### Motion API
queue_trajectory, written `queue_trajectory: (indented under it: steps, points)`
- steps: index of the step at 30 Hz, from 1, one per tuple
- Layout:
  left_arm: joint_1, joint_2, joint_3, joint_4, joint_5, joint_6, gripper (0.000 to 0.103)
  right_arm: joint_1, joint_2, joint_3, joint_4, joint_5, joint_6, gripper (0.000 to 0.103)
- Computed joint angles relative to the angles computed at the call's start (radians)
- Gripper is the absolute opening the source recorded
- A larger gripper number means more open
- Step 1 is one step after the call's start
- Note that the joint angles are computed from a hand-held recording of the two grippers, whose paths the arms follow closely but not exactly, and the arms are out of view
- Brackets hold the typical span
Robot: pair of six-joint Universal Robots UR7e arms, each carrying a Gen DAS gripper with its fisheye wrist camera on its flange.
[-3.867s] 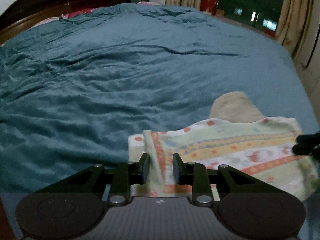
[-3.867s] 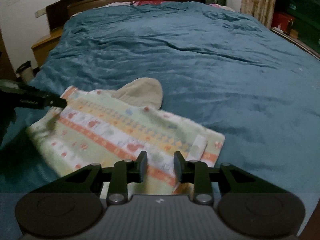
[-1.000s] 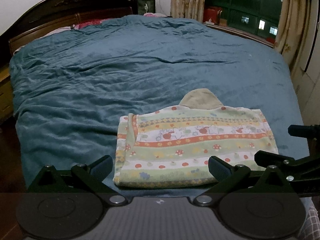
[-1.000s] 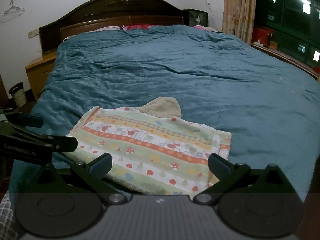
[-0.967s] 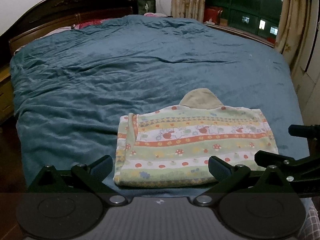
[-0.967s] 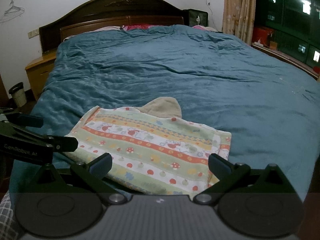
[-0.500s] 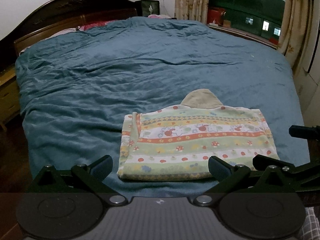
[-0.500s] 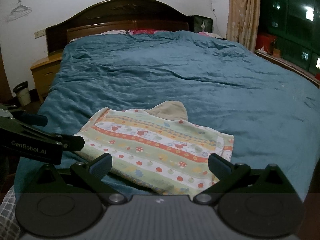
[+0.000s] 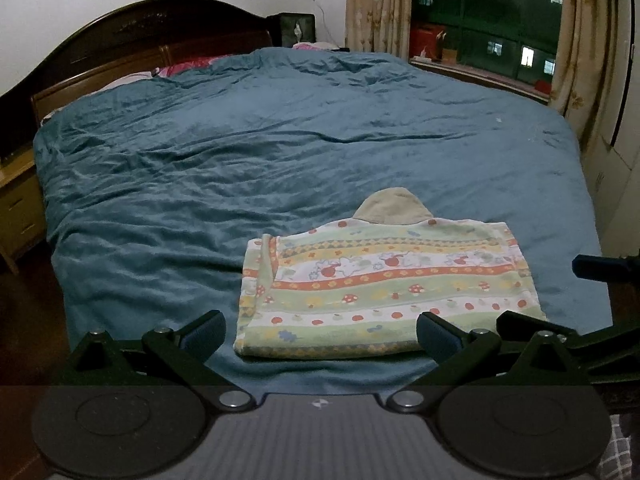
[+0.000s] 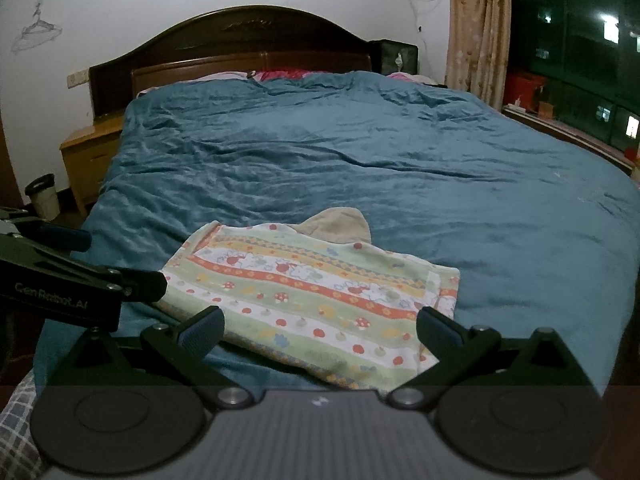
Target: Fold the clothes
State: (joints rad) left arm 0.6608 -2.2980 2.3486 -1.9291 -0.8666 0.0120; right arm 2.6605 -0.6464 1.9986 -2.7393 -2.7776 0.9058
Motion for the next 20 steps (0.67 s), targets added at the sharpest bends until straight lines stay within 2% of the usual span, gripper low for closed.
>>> queue_trajectory:
  steps: [12, 20]
  points:
    - [-0.001, -0.006, 0.001, 0.006, -0.003, -0.003, 0.103, 0.011, -0.002, -0.003, 0.047, -0.011, 0.048, 0.103]
    - [0.009, 0.005, 0.007, -0.002, 0.0, 0.002, 0.103, 0.005, 0.001, -0.003, 0.032, 0.001, 0.036, 0.103]
